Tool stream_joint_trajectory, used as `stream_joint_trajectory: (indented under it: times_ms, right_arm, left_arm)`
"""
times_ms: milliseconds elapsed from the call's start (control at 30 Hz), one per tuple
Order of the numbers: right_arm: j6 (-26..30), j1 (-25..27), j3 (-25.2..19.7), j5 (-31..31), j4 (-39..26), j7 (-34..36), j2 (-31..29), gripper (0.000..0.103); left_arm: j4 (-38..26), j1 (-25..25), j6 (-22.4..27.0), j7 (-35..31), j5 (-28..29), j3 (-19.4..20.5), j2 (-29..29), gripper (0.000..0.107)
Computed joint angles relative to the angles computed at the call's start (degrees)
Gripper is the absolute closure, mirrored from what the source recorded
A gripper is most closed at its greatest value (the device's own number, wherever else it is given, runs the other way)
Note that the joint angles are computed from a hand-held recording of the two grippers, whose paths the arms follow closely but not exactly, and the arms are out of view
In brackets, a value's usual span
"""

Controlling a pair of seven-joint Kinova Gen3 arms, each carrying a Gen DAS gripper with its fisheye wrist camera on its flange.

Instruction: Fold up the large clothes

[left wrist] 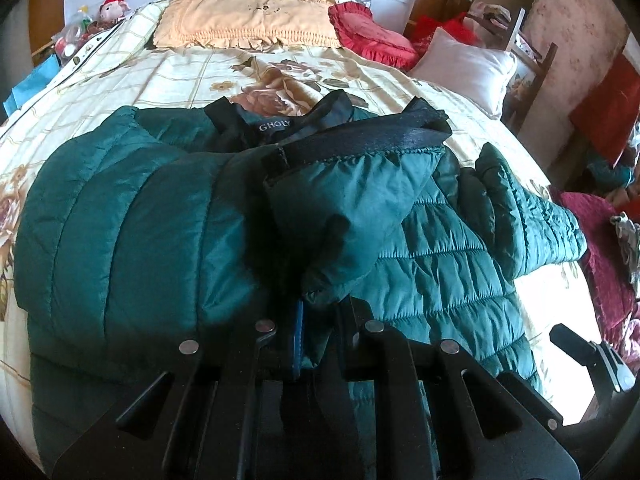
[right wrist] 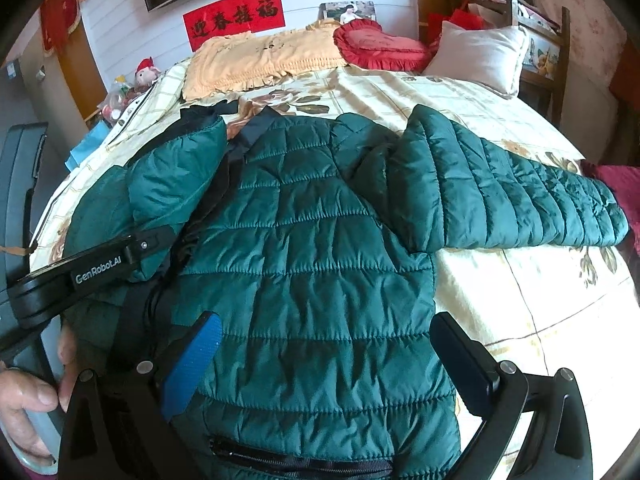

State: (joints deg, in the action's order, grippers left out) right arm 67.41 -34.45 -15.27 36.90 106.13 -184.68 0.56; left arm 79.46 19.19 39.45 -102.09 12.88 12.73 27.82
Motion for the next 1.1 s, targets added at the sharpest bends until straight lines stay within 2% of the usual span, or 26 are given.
stream_joint_trajectory:
  times_ms: [267, 633, 733, 800, 833, 1000, 1100]
  right_arm:
    - [-1.0, 0.5, 1.5, -0.5, -1.1, 2.1, 2.3, 0.000]
    - [-0.2, 0.5, 4.4, -1.2, -4.7, 7.1, 6.1, 0.000]
    - [-0.1, 0.4, 4.7, -1.4, -5.2, 7.6, 6.4, 0.000]
    - [-0.3, 0.4, 4.9, -1.6, -5.3, 8.0, 6.5, 0.000]
    - [-0.4, 0.4, 5.0, -1.6, -5.3, 8.2, 6.6, 0.000]
    - [-0.9, 0.5, 5.2, -2.6, -5.1, 9.0, 6.4, 0.000]
    - [-1.3, 0.9, 5.0, -3.3, -4.6, 9.9, 5.3, 0.000]
  left_arm:
    - [-1.0, -1.3, 3.4, -1.9, 1.2, 0.7, -0.2, 0.096]
    - [-0.9, -6.6, 7.2, -8.4, 9.6, 2.7, -0.7, 0.096]
    - [0.1, -8.3, 7.3, -11.3, 12.5, 3.4, -1.7, 0.079]
    - [1.1, -10.5, 7.7, -14.0, 16.4, 4.5, -2.4, 0.055]
    - [1.6, -11.3, 7.6, -15.2, 18.0, 4.7, -2.8, 0.050]
    - [1.7, -13.6, 9.2, -18.7, 22.7, 3.5, -4.2, 0.048]
    - [1.9, -13.3, 7.3, -17.6, 21.0, 0.7, -5.6, 0.048]
